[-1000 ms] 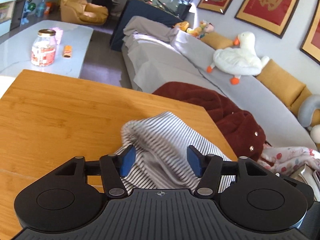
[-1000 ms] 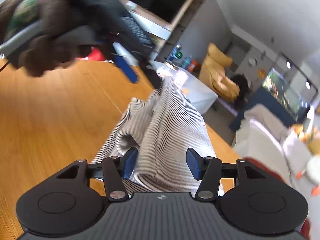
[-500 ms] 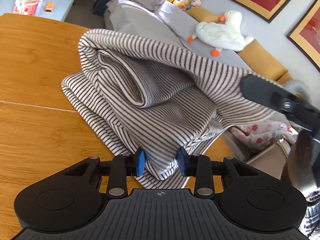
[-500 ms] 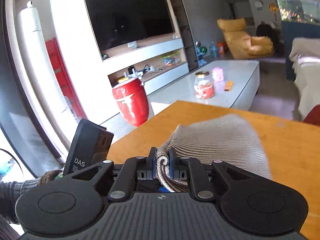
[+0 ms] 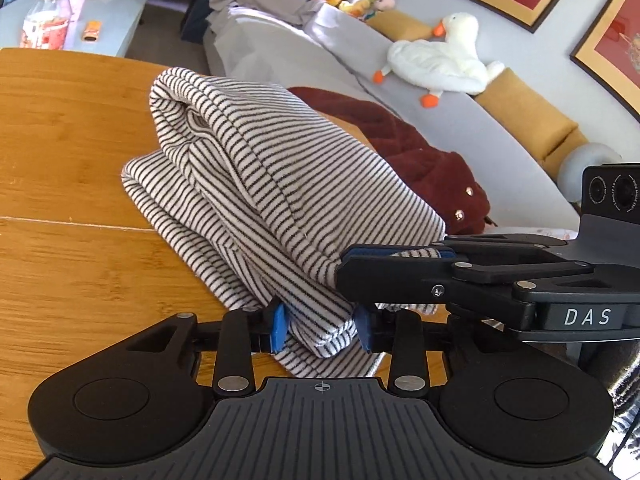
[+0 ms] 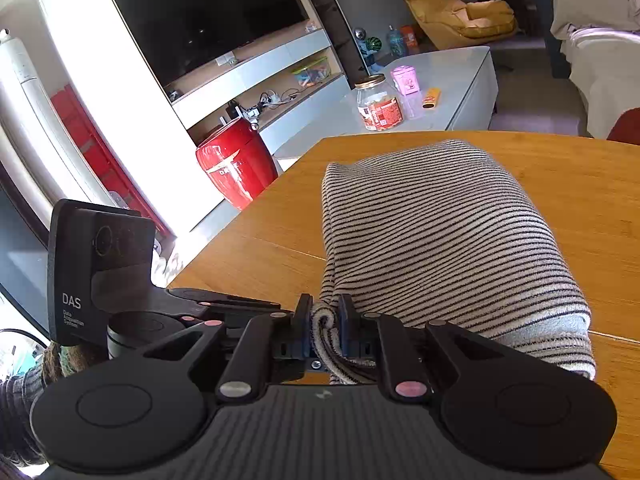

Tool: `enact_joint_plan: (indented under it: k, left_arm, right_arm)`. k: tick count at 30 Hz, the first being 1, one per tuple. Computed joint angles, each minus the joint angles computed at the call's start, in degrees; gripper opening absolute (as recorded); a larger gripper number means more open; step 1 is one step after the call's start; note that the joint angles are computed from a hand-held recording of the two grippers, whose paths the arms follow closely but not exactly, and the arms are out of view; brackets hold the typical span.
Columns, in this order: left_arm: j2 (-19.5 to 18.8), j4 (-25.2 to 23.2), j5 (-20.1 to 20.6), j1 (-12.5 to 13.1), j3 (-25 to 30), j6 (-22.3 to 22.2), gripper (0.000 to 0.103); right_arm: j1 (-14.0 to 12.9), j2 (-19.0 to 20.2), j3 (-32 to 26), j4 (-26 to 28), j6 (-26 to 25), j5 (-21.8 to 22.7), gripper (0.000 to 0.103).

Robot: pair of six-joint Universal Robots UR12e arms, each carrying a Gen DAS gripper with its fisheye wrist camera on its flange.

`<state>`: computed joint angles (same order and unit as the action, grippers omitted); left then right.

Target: Fold clothes

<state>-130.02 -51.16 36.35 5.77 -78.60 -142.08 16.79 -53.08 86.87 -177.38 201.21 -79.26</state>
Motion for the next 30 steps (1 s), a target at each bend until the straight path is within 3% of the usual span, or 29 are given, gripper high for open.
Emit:
enact_joint_plan:
  k: [5, 7, 10, 13, 17, 18, 21, 23, 25, 29, 30]
  left_arm:
    - [0.8, -0.1, 1.6, 1.1, -0.2, 1.7, 0.053]
    - [1.0, 1.4, 2.4, 1.6, 0.0, 0.4, 0.053]
    - [0.9, 8.7, 0.7, 2.5, 0.0, -6.1, 0.055]
    - [0.5, 13.5, -3.8, 2.9, 0.9, -11.0, 0.054]
    - [-0.1, 13.1, -7.7, 1.9, 2.2, -10.5, 0.055]
    - [-0.3, 12.1, -6.8, 1.3, 2.7, -9.9, 0.055]
    - [-1.5, 9.2, -1.6, -0.6, 4.2, -8.4, 0.052]
    - [-2.1, 10.8, 0.6, -1.1, 4.1, -7.8, 0.041]
    - [-2.2, 11.2, 0.7, -1.0, 4.0, -7.1, 0.041]
    - [-1.6, 12.4, 1.8, -1.0, 3.1, -5.4, 0.041]
    - [-1.4, 13.5, 2.1, -1.1, 2.6, -5.1, 0.041]
  right_arm:
    - [1.0, 0.4, -0.8, 0.5, -5.5, -4.2, 0.014]
    - [1.9, 0.5, -1.3, 1.6, -9.8, -6.7, 0.017]
    - [3.5, 1.0, -2.1, 3.2, -16.5, -10.6, 0.019]
    - [4.8, 1.6, -2.7, 3.7, -20.9, -13.7, 0.020]
    - [6.0, 2.0, -3.5, 4.6, -25.6, -16.3, 0.022]
    - [6.0, 2.0, -3.5, 5.0, -26.2, -16.2, 0.025]
    - [4.5, 0.0, -2.8, 7.2, -24.1, -11.6, 0.027]
    - [2.8, -1.9, -2.2, 8.6, -19.9, -7.4, 0.036]
    - [0.6, -3.7, -1.8, 9.7, -14.8, -2.5, 0.071]
    - [-3.2, -4.0, -4.6, 12.3, -4.9, 2.1, 0.090]
    - [-4.1, -3.4, -5.8, 13.5, -3.9, 2.9, 0.102]
